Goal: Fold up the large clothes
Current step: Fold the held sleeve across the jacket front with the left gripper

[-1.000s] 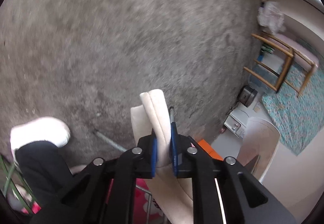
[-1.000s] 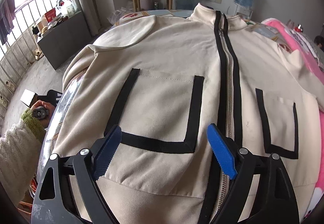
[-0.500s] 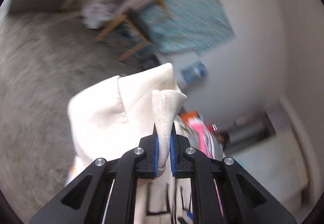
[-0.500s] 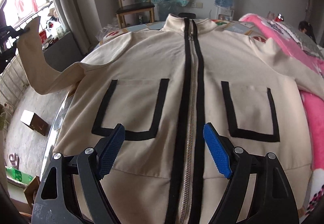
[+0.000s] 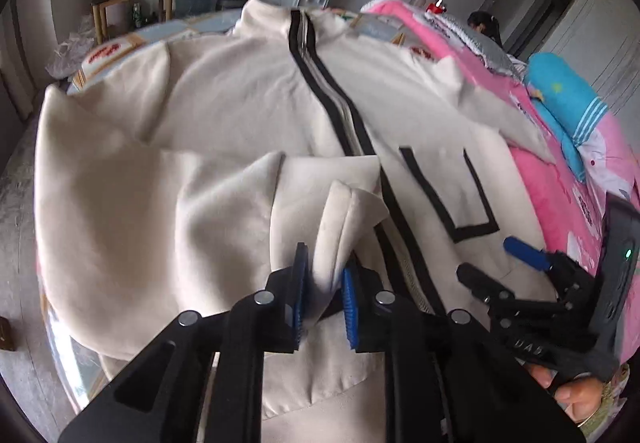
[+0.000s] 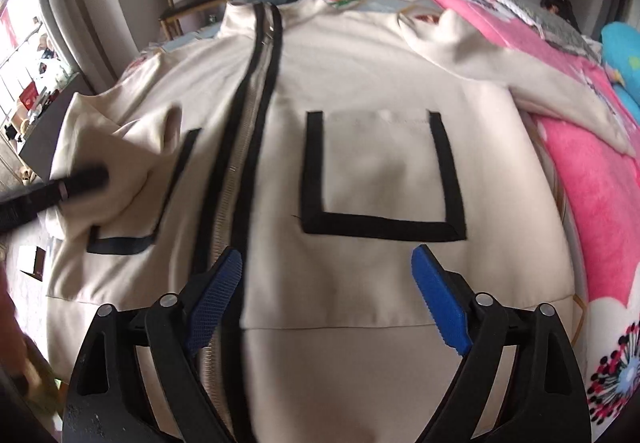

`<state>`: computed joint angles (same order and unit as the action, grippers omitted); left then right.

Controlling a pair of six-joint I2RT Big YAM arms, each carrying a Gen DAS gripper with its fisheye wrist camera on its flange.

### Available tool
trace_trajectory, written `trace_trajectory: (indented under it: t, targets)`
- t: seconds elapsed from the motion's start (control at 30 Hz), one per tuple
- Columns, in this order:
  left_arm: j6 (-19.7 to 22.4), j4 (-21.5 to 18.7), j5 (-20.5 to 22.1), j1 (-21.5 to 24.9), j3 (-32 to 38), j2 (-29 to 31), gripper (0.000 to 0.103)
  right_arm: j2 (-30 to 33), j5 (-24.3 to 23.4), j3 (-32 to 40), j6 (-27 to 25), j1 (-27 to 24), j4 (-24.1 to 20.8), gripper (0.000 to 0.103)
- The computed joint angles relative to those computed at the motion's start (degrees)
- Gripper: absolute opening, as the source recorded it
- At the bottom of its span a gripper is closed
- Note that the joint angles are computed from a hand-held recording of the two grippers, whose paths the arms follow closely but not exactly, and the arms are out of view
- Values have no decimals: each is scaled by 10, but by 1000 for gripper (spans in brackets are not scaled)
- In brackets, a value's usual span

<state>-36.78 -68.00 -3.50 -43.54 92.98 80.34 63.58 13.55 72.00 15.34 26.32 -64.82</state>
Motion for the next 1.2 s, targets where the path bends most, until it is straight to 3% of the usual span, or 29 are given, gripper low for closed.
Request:
trace_trajectory:
  t: [0.07,0.17,0.27,0.33,0.47,0.57,0.63,0.7,0.77,0.83,1.07,1.2]
  targets:
    - [-22,23,5,-3,-37,-18,23,2,-16,-3,-19,-12,-1,95]
    - [-34,49,0,-10,-58,-38,48,5,-67,-10,-38,-35,4,96]
    - [-17,20,-27,-24,-35,-41,62,8,-99,-19,-46,-53,9,97]
    - [-13,-4,-67,-40,-25,-39,78,3,-109,-27,-62,-57,25,97]
    - [-16,2,-88,-55,-50,-64,81,-1,-127,-30,-115,-63,23,97]
    - [-26,-10,-124,-62,-70,-79,81,-9,-172,-15,-109,-79,19,97]
    - [-40,-28,-146,-63,-79,-83,81,-19,-232,-1,-98,-88,31,97]
    - [-58,-47,-158,-56,-83,-83,81,-11,-327,21,-77,-99,32,97]
    - [-78,-60,-166,-47,-85,-81,81,14,-425,41,-46,-107,37,97]
    - [-90,-57,-159,-38,-91,-84,81,47,-480,64,-14,-108,30,91]
    - [-90,-42,-160,-31,-100,-78,84,149,-507,127,75,-98,39,67]
    - [-87,-32,-152,-28,-108,-86,85,176,-495,142,66,-92,13,60]
